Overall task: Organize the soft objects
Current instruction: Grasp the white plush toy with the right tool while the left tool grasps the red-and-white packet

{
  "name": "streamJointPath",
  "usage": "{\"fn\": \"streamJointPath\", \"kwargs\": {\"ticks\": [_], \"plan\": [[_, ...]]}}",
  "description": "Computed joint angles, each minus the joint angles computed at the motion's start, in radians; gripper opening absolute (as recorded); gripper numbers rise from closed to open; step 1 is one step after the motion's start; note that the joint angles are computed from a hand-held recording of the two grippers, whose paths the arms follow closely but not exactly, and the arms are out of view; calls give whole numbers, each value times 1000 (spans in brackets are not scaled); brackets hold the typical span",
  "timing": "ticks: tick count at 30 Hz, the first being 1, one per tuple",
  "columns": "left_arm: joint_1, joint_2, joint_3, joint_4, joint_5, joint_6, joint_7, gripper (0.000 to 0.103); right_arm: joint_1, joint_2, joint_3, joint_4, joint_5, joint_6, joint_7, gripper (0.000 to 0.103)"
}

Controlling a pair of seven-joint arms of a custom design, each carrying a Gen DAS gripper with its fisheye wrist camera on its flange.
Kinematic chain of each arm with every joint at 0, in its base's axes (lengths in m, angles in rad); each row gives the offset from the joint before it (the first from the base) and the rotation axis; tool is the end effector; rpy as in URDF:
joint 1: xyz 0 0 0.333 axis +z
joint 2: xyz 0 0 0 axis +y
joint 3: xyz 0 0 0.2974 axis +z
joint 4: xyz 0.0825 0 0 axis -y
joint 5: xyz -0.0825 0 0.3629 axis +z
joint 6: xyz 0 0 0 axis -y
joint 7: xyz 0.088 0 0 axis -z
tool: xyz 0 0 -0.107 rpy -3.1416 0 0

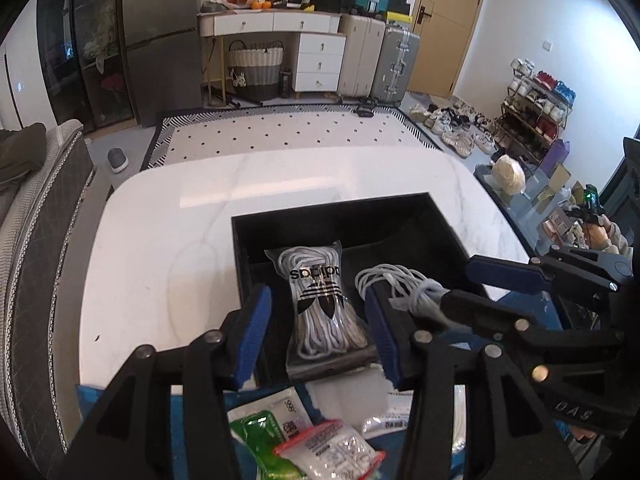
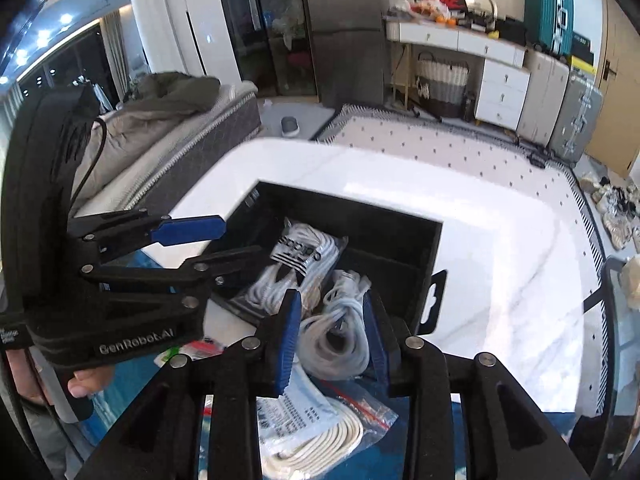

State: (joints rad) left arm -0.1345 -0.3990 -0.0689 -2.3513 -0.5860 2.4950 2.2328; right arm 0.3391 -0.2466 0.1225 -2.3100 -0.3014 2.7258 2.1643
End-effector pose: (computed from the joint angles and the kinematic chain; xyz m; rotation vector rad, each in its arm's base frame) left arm 0.4491 -0.0923 0.5331 -1.4240 2.3795 -0.9442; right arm 0.4421 0.2361 0.5096 -1.8798 1.6843 -0.5202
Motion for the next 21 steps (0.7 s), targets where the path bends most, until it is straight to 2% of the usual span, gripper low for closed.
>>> {"fn": "streamJointPath", "kwargs": {"ticks": [3, 8, 11, 15, 21], "plan": [[7, -72, 25, -30, -10, -37, 15, 54, -1, -72, 23, -35, -35, -1, 26, 34], [37, -175, 41, -102, 34, -101, 21, 54, 50, -188, 32, -105, -9, -28, -5, 38], [53, -228, 62, -156, 44, -154, 22, 54, 105, -242, 33, -160, 40, -53, -28, 38], [86, -299, 59, -253, 86, -173, 35, 54, 158, -291, 39, -232, 87, -71, -45, 38], [88, -407, 67, -368, 96, -227, 56, 54, 229, -338, 52, -318, 142, -105, -46, 38]]}}
